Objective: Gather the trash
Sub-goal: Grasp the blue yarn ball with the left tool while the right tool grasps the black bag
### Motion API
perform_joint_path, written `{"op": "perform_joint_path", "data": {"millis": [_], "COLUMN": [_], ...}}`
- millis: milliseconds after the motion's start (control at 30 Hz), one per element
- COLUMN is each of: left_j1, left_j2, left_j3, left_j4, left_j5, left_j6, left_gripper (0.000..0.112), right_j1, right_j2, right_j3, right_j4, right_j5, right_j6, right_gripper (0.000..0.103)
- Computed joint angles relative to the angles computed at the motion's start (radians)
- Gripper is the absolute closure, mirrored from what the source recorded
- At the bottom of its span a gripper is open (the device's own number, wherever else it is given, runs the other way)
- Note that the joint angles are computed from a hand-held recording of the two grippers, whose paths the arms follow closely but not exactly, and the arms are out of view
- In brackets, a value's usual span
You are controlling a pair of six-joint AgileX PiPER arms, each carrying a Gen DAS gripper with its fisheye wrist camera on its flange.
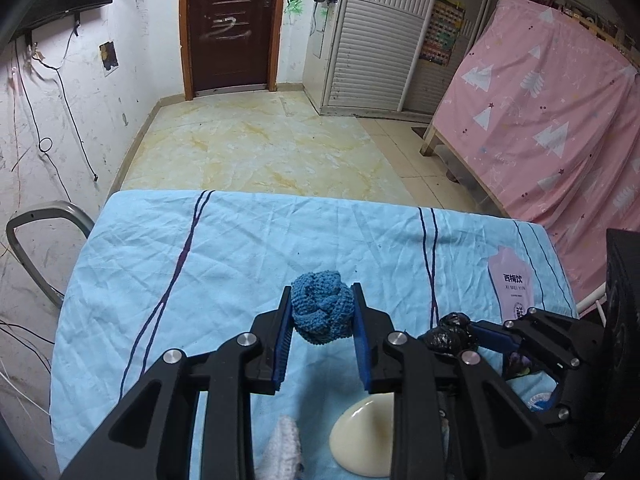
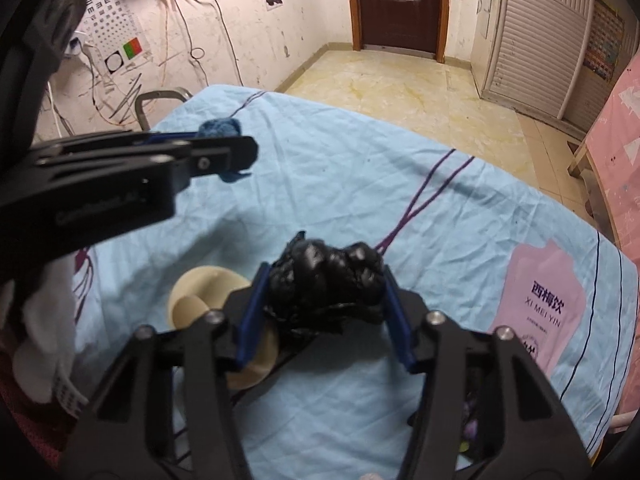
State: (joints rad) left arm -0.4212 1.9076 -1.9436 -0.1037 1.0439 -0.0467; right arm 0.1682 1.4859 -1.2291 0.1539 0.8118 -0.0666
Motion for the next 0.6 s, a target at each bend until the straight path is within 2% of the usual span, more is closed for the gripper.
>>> {"op": "perform_joint_path", "data": {"millis": [333, 600], "left_j1": [-0.025, -0.079], "left_j2": [-0.064, -0.118], "left_j3": [0.035, 0.06], "left_j4": [0.038, 0.094], "left_j5": [-0.005, 0.002], "left_j6": [-0.028, -0.068], "left_gripper": [0.094, 0.094], "right_j1": [0.005, -0.095], "right_j2": [-0.076, -0.206], "right_j3": [0.032, 0.101], "right_j4": [-0.029, 0.062], "right_j5": [-0.019, -0.015], "right_j6": [0.028, -0.045], "right_gripper": [0.059, 0.059]}}
